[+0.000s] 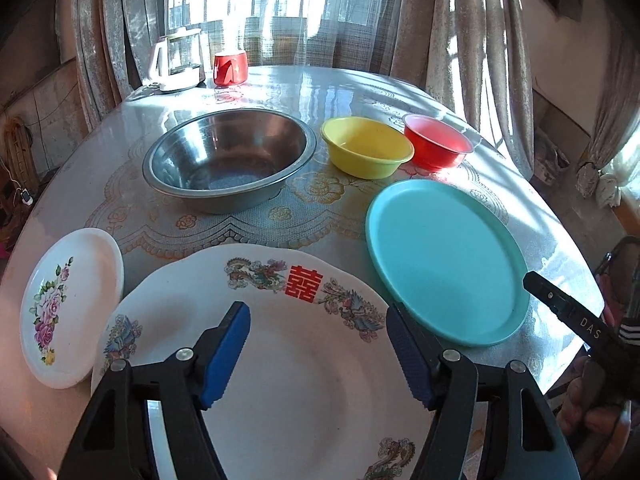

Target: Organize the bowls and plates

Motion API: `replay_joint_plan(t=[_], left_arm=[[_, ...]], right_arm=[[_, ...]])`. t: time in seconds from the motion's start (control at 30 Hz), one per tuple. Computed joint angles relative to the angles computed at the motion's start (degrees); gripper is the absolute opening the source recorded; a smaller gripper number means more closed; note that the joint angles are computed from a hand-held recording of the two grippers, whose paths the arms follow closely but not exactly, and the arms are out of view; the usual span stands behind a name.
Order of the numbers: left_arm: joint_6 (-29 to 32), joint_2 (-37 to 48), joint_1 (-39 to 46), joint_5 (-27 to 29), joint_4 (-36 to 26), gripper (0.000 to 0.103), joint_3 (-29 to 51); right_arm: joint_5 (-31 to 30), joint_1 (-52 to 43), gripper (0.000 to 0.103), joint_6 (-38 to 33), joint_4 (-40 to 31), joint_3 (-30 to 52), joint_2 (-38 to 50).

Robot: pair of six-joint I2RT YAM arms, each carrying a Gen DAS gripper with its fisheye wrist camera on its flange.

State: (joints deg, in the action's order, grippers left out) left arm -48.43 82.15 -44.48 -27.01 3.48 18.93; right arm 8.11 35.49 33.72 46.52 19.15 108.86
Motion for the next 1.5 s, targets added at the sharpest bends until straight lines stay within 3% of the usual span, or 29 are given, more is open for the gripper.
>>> replay_joint_plan(t=[0.17, 0.4, 0.57, 0.7, 0.87, 1.5], left_arm=[[6.24, 2.82, 5.05, 4.87, 2.59, 0.051, 3.18], [12.10, 11.93, 8.91, 9.59, 0.83, 0.035, 12.34], [14.37, 18.92, 10.06, 10.82, 0.36, 0.035, 17.48], [16.28, 23.85, 11.25, 12.04, 0.87, 0.017, 20.39], [17.58, 25.34, 10.63, 11.91, 1.77, 0.014, 21.00], [21.40, 22.93, 10.82, 6.87, -4.35, 0.014, 20.76]], right_arm=[[-2.85, -3.49, 0.046, -1.75, -1.75, 3.04, 2.23], [-3.54, -4.73, 0.042, -3.87, -3.34, 6.51, 4.71], [-2.84, -4.25, 0.040, -5.24, -4.04, 7.19, 4.88], [-2.32, -4.50, 0.032, -6.57, -4.36, 7.67, 5.20], [-0.92, -4.51, 0.019, -7.63, -4.07, 7.67, 5.59], [-2.65, -1.09, 0.018, -6.25, -7.59, 7.66, 3.71]])
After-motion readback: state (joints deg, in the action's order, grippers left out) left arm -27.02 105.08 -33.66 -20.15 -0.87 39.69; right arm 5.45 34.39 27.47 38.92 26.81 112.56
